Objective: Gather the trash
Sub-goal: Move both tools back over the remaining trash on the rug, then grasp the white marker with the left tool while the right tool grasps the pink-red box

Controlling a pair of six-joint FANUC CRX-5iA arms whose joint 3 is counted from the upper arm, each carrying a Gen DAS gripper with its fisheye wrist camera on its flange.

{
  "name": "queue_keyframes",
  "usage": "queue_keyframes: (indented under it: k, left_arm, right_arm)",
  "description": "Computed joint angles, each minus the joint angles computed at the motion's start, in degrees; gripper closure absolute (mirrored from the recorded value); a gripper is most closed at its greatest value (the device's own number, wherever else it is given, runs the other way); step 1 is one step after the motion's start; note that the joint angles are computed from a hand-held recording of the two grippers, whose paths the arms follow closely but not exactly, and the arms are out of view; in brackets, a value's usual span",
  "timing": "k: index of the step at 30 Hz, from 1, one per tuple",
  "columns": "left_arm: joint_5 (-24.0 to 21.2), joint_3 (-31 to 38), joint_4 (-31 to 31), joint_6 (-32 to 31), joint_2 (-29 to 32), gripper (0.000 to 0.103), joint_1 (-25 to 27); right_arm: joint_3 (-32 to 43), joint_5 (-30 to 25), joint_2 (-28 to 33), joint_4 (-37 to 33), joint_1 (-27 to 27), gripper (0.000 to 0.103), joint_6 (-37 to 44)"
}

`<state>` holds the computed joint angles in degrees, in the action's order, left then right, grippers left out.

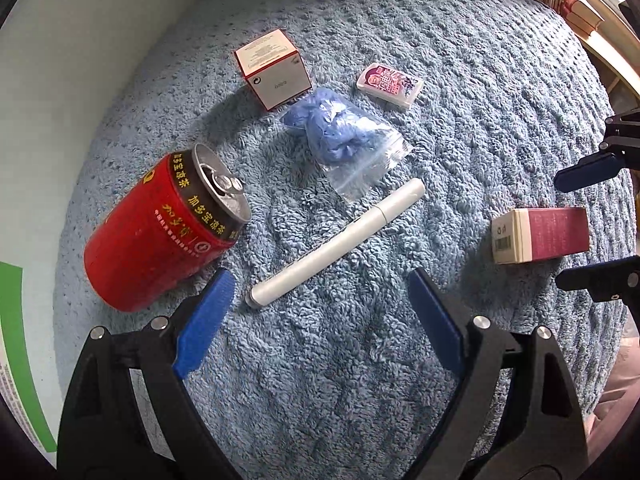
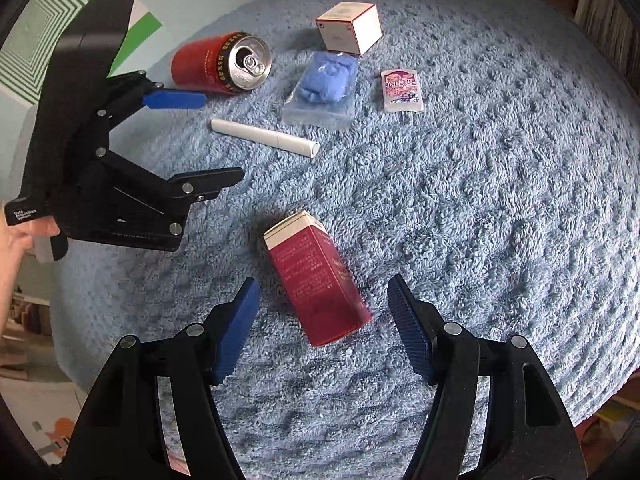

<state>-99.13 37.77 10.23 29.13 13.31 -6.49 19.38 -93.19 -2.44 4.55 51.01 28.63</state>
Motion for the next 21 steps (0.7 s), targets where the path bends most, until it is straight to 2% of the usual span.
queue_keyframes:
  k: [8, 12, 14, 17, 21]
  left_arm:
    - [-0.8, 1.7, 1.6, -1.2, 3.6, 0.017, -0.1]
    - [-2.3, 3.3, 3.6, 0.2, 6.5, 0.017, 0.3]
    - [-3.2, 4.4, 4.6, 1.9, 8.3, 0.015, 0.5]
    - [-2.7, 5.1, 5.5, 1.1, 10.0, 0.016, 1.1]
    - [-2.0, 4.1, 6.2, 0.3, 9.7, 0.02, 1.4]
  right_arm:
    - [3.3, -0.2, 4.8, -0.9, -1.4, 0.04, 2.7]
    - [4.2, 0.5, 6.9, -0.1, -1.1, 0.041, 2.9]
    - [3.8, 1.5, 7.3, 0.0, -1.1, 0.049, 2.5]
    - [3.1, 1.8, 7.4, 0.4, -0.6, 0.057, 1.6]
    - [1.4, 2.6, 6.1, 0.7, -0.3, 0.061, 0.0]
